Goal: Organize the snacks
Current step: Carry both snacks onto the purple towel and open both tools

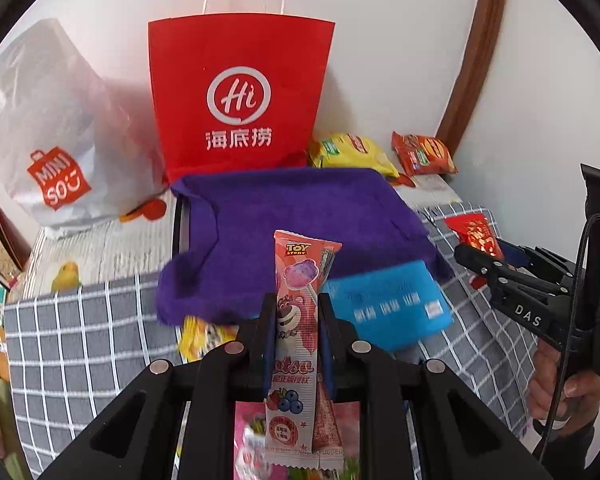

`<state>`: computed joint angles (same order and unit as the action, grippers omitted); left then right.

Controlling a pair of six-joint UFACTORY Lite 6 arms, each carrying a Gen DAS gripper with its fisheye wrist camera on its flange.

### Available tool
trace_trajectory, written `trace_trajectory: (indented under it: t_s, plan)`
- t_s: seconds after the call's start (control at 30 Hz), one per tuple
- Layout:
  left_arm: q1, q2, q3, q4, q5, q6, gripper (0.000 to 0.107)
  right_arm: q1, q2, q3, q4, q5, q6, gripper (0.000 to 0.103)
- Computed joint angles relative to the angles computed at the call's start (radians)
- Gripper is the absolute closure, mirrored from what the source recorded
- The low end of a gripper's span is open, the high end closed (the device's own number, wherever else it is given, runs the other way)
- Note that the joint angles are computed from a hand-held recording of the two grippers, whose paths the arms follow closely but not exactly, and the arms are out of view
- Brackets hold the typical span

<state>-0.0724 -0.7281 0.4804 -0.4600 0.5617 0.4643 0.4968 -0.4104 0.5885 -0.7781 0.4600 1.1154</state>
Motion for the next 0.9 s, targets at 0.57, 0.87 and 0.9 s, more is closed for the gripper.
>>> trace_trajectory:
  t_s: [0.57, 0.87, 0.9]
  plan:
    - [0.12, 0.596, 0.408, -0.16, -0.135, 0.191, 0.089, -0.194, 0.598, 0.556, 0.261, -0.151, -0.384, 0.058]
    - [0.081, 0.901, 0.631, -0.167, -0.173, 0.167, 0.089, -0.25, 0.825, 0.749, 0.339, -0.176, -0.536, 0.058]
    - [0.077, 0.924, 0.647, -0.162, -0.177, 0.159, 0.089, -0.258, 0.841, 0.758, 0.339, -0.183, -0.54, 0.058]
